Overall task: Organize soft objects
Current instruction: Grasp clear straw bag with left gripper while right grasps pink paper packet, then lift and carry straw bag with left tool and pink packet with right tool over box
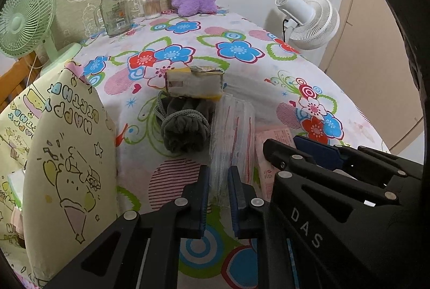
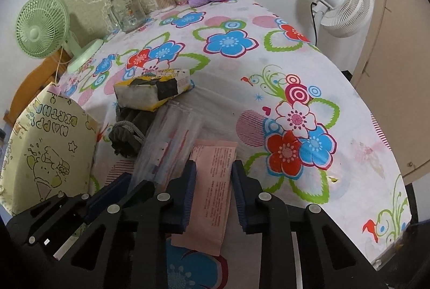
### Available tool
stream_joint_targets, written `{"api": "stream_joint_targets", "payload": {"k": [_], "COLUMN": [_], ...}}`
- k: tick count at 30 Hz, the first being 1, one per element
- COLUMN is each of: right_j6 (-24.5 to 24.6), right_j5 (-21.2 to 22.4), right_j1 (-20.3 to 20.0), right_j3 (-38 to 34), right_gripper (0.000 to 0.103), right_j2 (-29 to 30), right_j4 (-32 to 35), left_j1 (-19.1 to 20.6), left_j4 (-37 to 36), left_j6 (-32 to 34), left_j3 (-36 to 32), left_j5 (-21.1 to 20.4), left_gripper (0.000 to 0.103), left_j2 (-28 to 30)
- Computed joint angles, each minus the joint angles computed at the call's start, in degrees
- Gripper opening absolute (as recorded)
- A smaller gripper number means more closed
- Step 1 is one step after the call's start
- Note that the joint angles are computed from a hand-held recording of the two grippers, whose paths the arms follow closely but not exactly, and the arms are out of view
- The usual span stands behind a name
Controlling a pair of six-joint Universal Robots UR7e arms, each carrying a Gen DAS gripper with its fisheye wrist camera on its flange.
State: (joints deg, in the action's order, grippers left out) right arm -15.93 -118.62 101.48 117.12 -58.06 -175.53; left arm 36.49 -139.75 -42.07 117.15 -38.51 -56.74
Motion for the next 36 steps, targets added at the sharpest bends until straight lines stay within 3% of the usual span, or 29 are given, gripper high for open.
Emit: {"api": "stream_joint_targets", "payload": {"k": [21, 36], "right_j6": [-3.10, -4.99], "right_j5": [0.38, 0.65], "right_j1": [0.66, 3.22], "right_j3": [0.94, 1.34], "right_gripper": [0.025, 0.025], "right_j2": [-2.83, -5.47], "right_j4": [-4.14, -7.04], "left_j1": [-1.98, -4.86], "left_j4": [-2.33, -2.72], "left_j6": [1.77, 2.37], "left_j3": [-1.50, -1.84], "left_j5": [2.03, 5.51], "left_gripper": [0.011, 0.011], "left_j2": [0.79, -0.88]}}
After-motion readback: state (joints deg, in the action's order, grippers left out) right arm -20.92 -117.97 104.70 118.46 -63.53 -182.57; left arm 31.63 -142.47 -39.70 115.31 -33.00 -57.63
